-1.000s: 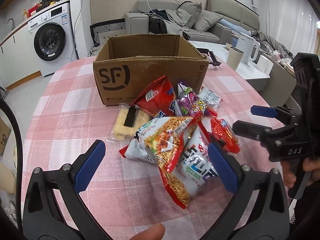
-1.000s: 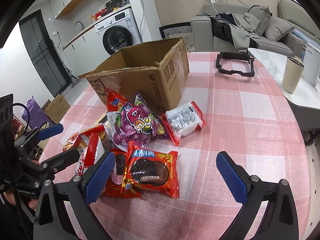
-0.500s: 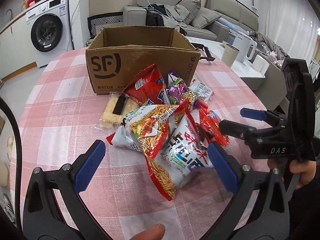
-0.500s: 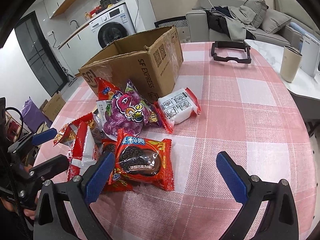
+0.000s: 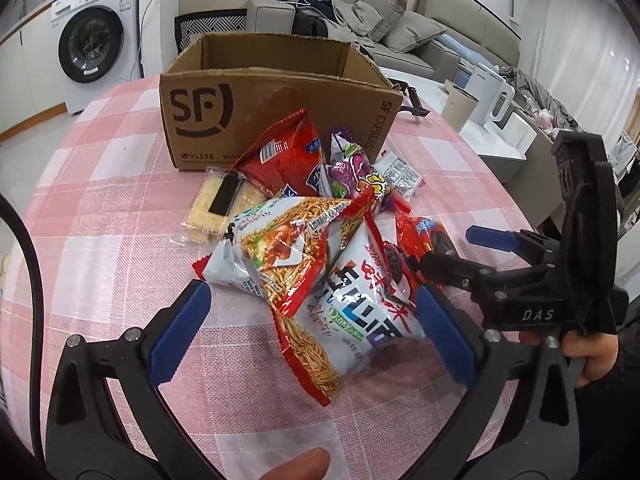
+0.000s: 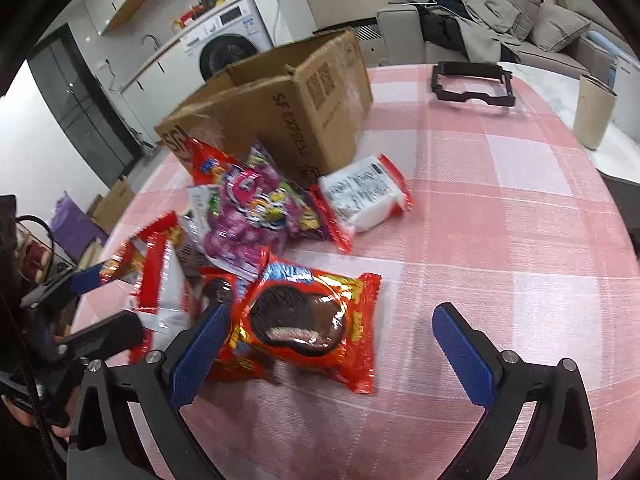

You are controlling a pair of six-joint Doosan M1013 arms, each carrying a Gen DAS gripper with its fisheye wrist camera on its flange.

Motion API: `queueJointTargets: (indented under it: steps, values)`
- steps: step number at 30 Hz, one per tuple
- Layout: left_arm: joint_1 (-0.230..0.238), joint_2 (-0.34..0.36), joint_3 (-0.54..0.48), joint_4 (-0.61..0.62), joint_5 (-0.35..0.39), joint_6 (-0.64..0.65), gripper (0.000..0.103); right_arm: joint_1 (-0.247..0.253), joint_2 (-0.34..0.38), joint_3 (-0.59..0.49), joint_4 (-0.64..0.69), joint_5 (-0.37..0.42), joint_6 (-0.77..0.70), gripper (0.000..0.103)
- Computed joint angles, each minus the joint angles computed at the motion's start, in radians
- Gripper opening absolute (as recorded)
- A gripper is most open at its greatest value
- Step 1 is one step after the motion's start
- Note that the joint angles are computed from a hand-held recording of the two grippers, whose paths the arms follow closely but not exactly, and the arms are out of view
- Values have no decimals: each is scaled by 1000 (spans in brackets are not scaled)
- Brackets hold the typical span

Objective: Organize snacks
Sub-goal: 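Move both tools back toward the remaining snack pile, then grasp the noodle-snack bag with left tool while right tool grasps red cookie packet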

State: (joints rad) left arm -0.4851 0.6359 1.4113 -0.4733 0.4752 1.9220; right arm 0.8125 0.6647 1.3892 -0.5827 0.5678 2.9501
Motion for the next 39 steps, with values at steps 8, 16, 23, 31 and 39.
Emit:
queueJointTargets:
  steps: [8,16,23,31,39]
  values:
    - [3,25,-23,-45,62,33,102,-4,-1,9,23,27,-25,103]
    - [-5,53,-55,-17,126,21,101,-2,0,10,15,29,-24,103]
    - [-5,53,-50,-24,131,52,96,1,3,4,7,32,-27,102]
    - [2,39,-23,-98,130,164,77,13,23,-34,6,81,-79,96]
    - [-1,31,-7,-116,111,204,67,13,17,-29,13,71,-99,89]
